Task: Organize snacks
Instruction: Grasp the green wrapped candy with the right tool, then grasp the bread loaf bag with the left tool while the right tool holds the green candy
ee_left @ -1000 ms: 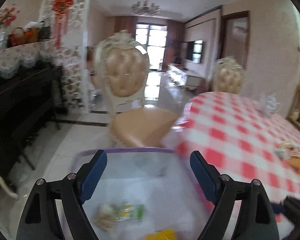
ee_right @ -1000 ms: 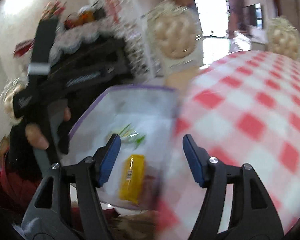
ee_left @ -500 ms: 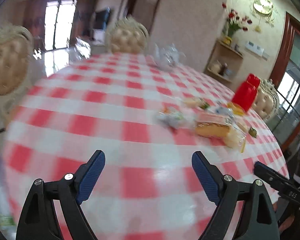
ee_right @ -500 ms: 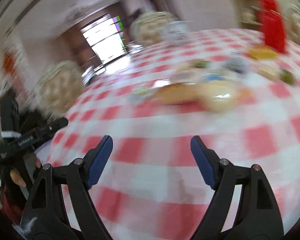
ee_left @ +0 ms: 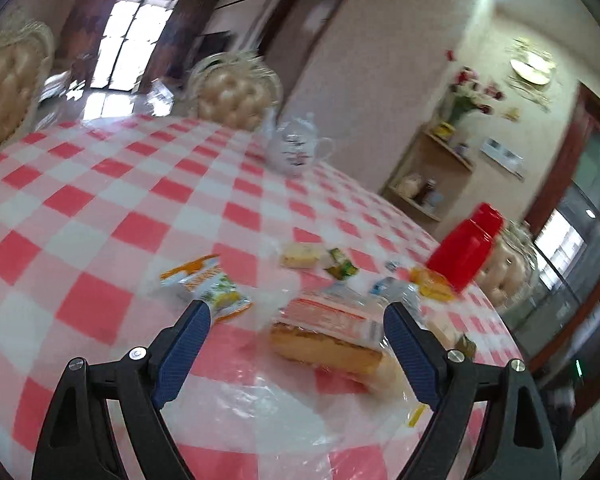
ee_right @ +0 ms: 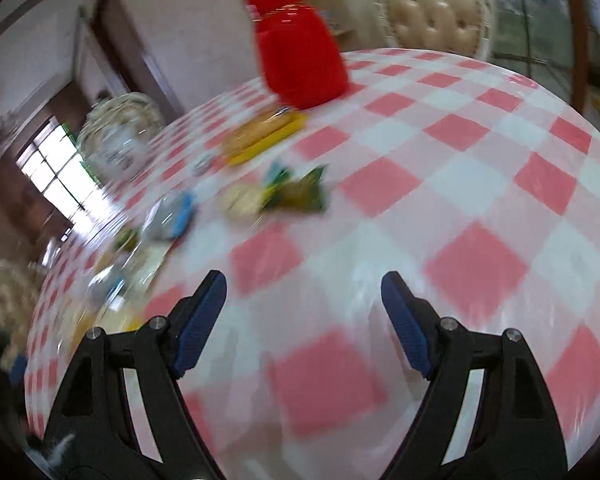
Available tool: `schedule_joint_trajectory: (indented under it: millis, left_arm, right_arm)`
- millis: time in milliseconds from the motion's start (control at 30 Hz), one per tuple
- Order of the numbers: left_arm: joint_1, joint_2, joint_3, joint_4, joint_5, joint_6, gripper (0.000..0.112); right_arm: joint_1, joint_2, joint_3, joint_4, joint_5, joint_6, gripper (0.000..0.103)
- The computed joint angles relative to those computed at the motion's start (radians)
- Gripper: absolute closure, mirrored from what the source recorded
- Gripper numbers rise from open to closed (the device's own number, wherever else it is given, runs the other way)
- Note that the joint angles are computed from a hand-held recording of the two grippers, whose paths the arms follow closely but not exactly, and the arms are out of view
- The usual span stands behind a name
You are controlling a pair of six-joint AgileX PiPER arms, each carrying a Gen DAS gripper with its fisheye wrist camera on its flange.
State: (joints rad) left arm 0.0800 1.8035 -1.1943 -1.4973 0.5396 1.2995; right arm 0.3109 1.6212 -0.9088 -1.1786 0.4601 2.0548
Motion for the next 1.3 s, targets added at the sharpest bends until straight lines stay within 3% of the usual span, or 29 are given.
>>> schedule_joint_trajectory:
  millis: [233,367,433,467,533,600,667,833,967,1100,1200,1300]
  left_arm:
    - [0.049,0.005,-0.009,-0.092,0.02,0.063,0.023]
    - [0.061,0.009,-0.014,-0.084,0.043,0.038,0.023]
    - [0.059,0.011,-0.019,-0.062,0.051,0.022,0.023]
    - [0.057,0.011,-0.019,-0.055,0.053,0.019,0.023]
    - [0.053,0.014,-0.023,-0.039,0.057,0.009,0.023]
    - [0.053,0.011,-0.02,-0.041,0.053,0.014,0.023]
    - [0.055,0.007,-0.014,-0.053,0.051,0.027,0.023]
    - [0.057,0.009,-0.017,-0.056,0.04,0.03,0.023]
    - [0.056,0.031,-0.046,0.01,0.048,-0.037,0.023]
    - [0.057,0.068,-0.105,0.119,0.11,-0.158,0.022]
    - [0.009,0.119,-0.215,0.306,0.094,-0.405,0.02]
    - [-0.065,0.194,-0.388,0.584,0.11,-0.705,0.02]
  right_arm:
    - [-0.133,0.198,-0.256,0.183,-0.056,-0.228,0.021]
    - [-0.16,0.33,-0.461,0.432,0.036,-0.492,0.021]
    - [-0.14,0.387,-0.562,0.484,0.154,-0.594,0.021]
    - [-0.126,0.402,-0.586,0.479,0.197,-0.611,0.027]
    - [-0.112,0.391,-0.56,0.445,0.195,-0.597,0.049]
    - [-0.107,0.364,-0.517,0.416,0.192,-0.576,0.058]
    - [-0.099,0.321,-0.456,0.38,0.173,-0.549,0.06]
    - [-0.045,0.162,-0.261,0.267,0.028,-0.436,0.061]
    - [0.084,0.071,-0.17,0.134,0.018,-0.306,0.061]
    - [0.193,0.026,-0.093,-0.021,0.0,-0.095,0.061]
    - [0.214,0.024,-0.071,-0.066,-0.035,-0.015,0.061]
    - [0.221,0.039,-0.09,-0.084,-0.049,-0.003,0.061]
